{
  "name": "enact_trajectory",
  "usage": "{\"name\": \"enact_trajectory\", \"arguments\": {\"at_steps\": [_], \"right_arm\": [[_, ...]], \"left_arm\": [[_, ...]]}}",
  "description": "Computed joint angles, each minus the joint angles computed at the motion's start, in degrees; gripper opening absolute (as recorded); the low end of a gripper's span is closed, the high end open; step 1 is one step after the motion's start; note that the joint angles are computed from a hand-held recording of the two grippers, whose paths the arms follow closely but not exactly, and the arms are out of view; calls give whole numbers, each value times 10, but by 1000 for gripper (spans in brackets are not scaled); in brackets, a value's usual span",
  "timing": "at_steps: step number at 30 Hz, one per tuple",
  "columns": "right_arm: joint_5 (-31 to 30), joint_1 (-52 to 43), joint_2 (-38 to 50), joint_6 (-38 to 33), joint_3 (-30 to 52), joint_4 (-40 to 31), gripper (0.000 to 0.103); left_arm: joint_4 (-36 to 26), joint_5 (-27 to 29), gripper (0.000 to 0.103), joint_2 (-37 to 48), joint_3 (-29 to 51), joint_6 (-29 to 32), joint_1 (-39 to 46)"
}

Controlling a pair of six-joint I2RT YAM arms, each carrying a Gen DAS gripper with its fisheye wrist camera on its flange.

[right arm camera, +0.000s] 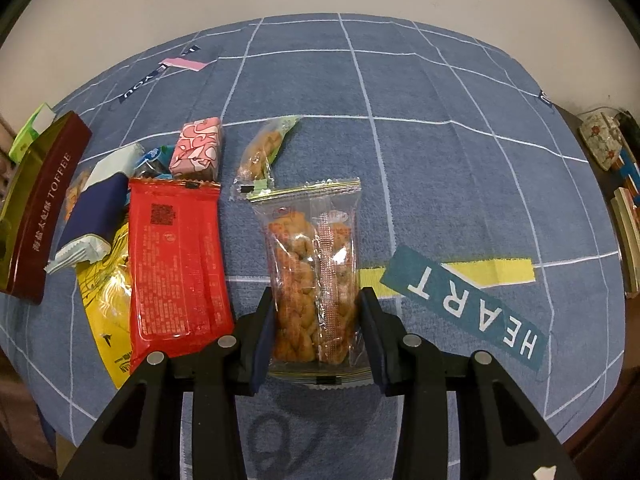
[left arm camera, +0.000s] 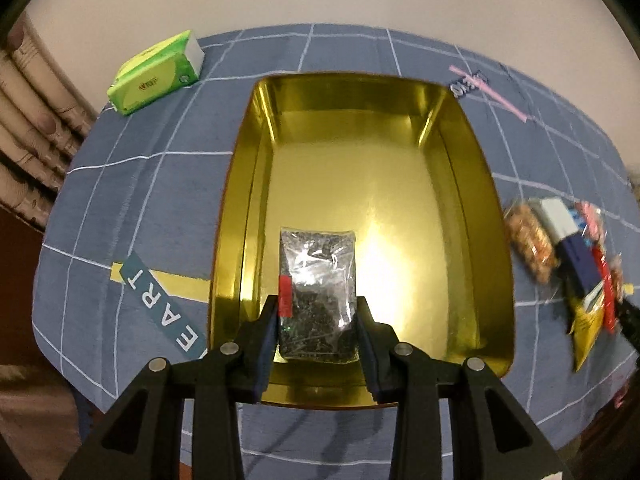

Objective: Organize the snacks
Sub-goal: 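Lower the tea-leaf bag into the gold tin and open left tool while right tool carries the cracker bag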

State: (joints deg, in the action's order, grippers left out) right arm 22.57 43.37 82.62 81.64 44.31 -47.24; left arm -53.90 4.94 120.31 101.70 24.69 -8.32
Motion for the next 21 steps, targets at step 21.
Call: {"name": "enact_trajectory", "arguments": {"at_steps": [21], "right_arm": [[26, 19, 0, 48, 32, -61, 36]], "left_arm": [[39, -32, 38, -6, -46, 24, -7]]}}
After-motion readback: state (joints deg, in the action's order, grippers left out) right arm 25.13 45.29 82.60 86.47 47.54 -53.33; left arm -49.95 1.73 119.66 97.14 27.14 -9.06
